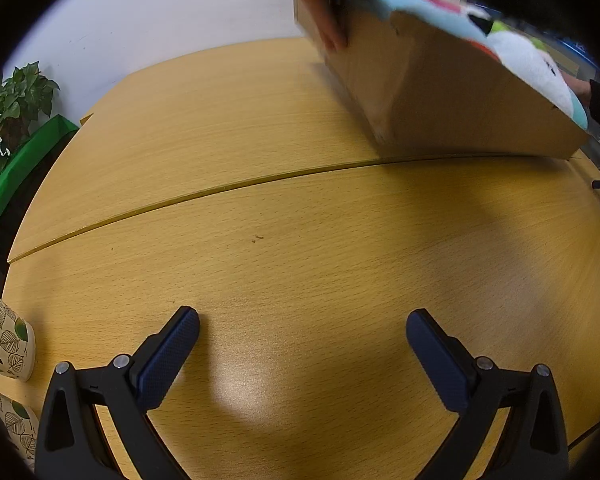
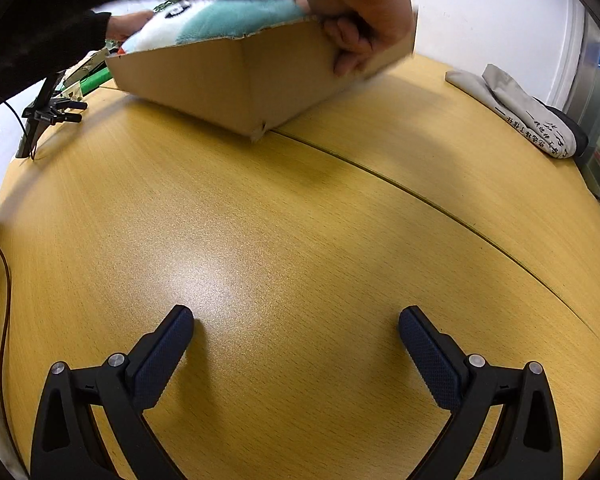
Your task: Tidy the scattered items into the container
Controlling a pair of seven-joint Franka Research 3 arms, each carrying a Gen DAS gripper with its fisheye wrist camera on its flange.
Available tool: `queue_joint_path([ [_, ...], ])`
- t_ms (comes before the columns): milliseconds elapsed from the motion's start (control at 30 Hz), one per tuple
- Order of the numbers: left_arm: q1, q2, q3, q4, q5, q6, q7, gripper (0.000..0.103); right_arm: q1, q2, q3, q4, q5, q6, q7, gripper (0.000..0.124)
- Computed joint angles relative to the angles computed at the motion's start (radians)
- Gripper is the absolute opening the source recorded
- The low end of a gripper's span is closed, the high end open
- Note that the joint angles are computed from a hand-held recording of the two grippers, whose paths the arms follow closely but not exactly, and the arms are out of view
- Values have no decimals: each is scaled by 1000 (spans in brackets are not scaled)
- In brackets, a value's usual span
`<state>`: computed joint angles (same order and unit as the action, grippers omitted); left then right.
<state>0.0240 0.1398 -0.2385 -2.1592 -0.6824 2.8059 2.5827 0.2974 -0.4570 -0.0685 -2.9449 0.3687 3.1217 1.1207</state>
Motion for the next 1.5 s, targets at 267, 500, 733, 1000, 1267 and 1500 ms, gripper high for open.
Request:
queue_joint_path([
  [267,-3,-9,1,-11,-7,2,4,103,4,1,-5,-4,-2,6,-1,103],
  [500,-10,-16,7,-17,-5,1,-1,103,8,2,-11,-5,-1,9,-6,103],
  [733,-21,-31,11,-34,-10,6,-5,103,9,11,-6,0,0,13,0,103],
  [1000,-34,-46,19,-50,-16,8,-6,103,22,27,-18,7,2,24,-2,103],
  [1267,-50,-67,28,-71,-24,10,-7,103,25,30,-25,11,5,23,-10,103],
  [1500,-69,-89,41,-95,-28,14,-6,103,33,30,-40,13,11,20,-27,103],
])
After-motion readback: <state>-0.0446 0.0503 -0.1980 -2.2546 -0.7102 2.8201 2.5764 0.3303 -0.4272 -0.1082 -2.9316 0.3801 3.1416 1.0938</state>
